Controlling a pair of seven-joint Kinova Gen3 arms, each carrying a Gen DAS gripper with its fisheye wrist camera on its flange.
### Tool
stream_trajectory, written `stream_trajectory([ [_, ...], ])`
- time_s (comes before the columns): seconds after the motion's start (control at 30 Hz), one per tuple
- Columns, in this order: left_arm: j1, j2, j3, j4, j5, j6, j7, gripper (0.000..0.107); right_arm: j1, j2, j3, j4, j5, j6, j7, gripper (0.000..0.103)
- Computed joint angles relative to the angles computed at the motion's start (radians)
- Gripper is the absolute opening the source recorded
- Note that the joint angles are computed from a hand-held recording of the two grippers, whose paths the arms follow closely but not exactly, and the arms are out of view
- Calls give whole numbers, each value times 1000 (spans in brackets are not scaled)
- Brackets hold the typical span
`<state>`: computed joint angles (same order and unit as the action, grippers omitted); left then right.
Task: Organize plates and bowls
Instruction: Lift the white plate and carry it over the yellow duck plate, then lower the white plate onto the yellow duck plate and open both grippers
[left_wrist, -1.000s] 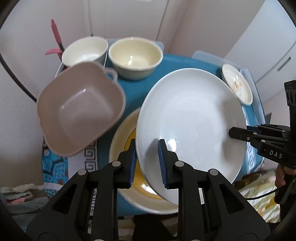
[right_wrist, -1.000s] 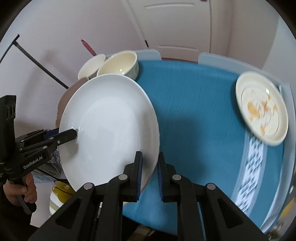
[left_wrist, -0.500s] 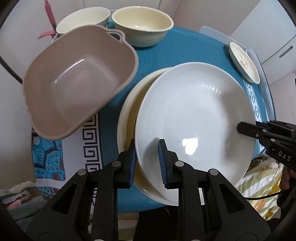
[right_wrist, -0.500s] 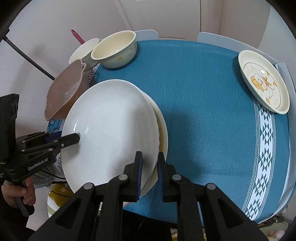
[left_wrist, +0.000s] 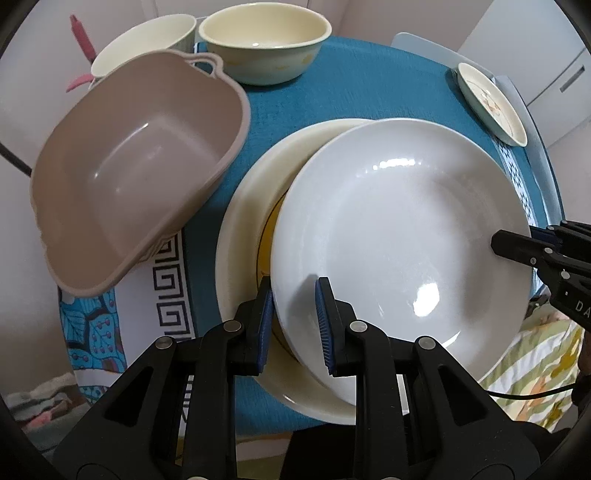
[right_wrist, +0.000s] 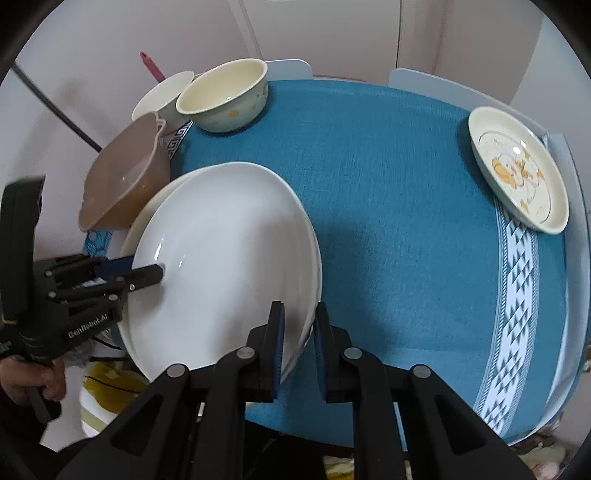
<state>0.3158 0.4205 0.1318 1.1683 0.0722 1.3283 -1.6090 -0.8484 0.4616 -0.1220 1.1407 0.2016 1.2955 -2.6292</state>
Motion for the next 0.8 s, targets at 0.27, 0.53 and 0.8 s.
stream_trajectory([
  [0.27,76,-2,-9,0,-106,-36,11,20,8,-11,-5,30,-8,-9,0,14],
  [0.53,192,-34,-26,65,-304,-110,54,20,15,-24,-15,68,-14,-51,5,14],
  [0.8,239,-60,-30,113,-413,-143,108,20,8,-12,-15,59,-2,-48,37,14],
])
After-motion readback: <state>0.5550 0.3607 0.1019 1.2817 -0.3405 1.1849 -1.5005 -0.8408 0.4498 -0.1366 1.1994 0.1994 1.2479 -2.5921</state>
